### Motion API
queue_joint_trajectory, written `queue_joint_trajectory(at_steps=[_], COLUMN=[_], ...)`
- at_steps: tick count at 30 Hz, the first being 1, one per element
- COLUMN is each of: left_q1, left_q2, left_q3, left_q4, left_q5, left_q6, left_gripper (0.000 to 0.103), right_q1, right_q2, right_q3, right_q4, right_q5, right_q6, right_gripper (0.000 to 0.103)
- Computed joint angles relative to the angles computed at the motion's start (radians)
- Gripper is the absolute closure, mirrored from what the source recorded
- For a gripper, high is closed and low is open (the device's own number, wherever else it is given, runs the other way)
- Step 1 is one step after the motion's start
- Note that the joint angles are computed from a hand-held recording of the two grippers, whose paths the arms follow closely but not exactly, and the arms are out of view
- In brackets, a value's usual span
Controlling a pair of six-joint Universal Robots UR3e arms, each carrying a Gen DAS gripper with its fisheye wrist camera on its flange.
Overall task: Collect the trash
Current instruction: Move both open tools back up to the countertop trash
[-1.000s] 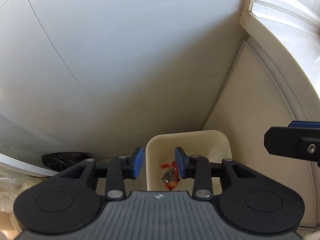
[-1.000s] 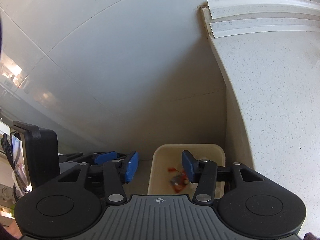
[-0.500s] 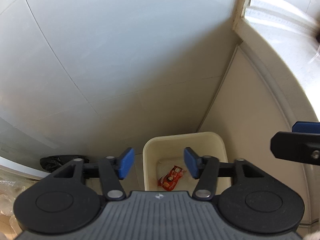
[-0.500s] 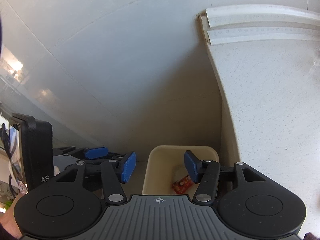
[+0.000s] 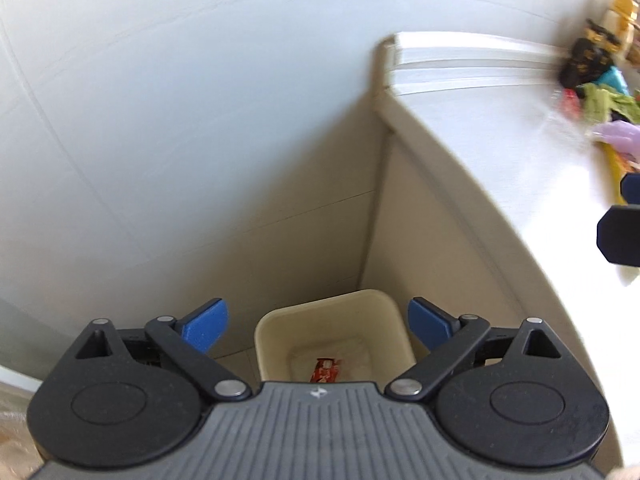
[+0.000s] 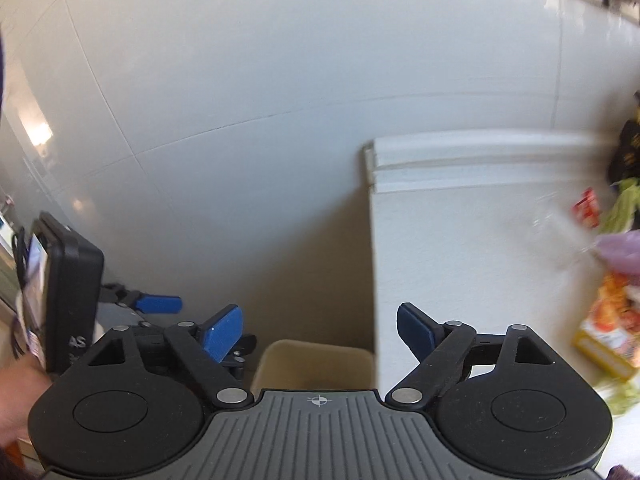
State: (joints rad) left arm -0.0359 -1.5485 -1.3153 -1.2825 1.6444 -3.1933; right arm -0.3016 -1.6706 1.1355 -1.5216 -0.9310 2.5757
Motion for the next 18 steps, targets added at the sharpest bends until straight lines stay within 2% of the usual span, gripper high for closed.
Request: queue_joint_trajectory(at_steps=[5,9,13,15,18], left_q1=[-0.072,-0.141,-0.204,-0.226,-0.27], left_q2=[-0.024,-0.07,-0.156,-0.208,-0.312], left_q3=[0.091,0.176,0.294,0.364,0.52], left_q4=[-0.031,-0.04,-0.045,-0.05,-0.081], left_q5=[-0.007,-0.017,-0.032,-0.047,-0.056], left_q6=[-0.006,-0.016,-0.024,-0.027,-0.039], left_gripper=[0.001,0.001,0.001,0.001,0.001], right_q1=[-0.125,-0.239,-0.373,-0.463,-0.547], right_q2=[-0.134,-0.169,-0.209,-0.223,-0.232], right_q3=[0.101,0.044,0.052,0.029,0.032], right_q4=[-0.008,0.048,0.06,0.123,0.124], right_q5=[0.027,0.049,0.077,0.113,0.134], right_q6=[-0.09,-0.14,-0.164,-0.215,-0.247], right_gripper=[0.011,0.01,0.01,0.009,0.006])
